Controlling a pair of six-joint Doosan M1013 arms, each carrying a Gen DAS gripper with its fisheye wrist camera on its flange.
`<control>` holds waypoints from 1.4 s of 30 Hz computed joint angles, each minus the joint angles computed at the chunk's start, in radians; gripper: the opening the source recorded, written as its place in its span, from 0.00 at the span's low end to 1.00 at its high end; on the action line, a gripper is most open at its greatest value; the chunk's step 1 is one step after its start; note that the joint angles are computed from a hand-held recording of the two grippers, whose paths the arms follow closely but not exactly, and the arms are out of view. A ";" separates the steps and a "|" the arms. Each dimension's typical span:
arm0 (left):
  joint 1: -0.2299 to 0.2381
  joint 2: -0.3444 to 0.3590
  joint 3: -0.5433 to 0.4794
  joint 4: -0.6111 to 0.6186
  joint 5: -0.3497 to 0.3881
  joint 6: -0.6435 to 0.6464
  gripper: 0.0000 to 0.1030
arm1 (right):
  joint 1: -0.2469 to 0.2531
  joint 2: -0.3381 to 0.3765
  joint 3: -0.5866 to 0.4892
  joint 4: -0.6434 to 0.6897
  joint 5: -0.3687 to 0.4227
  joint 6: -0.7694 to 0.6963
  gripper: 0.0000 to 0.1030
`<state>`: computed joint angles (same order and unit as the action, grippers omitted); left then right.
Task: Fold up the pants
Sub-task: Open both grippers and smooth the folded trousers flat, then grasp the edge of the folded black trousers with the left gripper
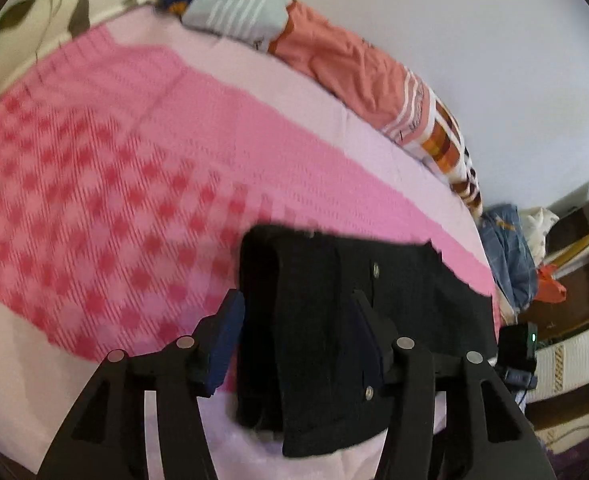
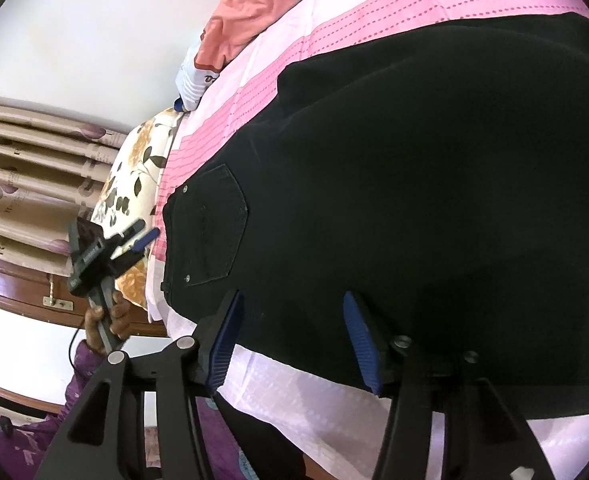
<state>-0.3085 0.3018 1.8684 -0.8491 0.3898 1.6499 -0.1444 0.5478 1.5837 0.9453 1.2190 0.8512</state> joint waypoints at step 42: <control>-0.124 0.032 -0.036 0.976 -0.046 -0.667 0.20 | 0.005 0.008 0.004 0.054 0.015 -0.013 0.58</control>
<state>-0.4326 0.3334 1.8327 0.1268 0.3435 0.9825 -0.1396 0.5558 1.5879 0.9995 1.2342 0.8384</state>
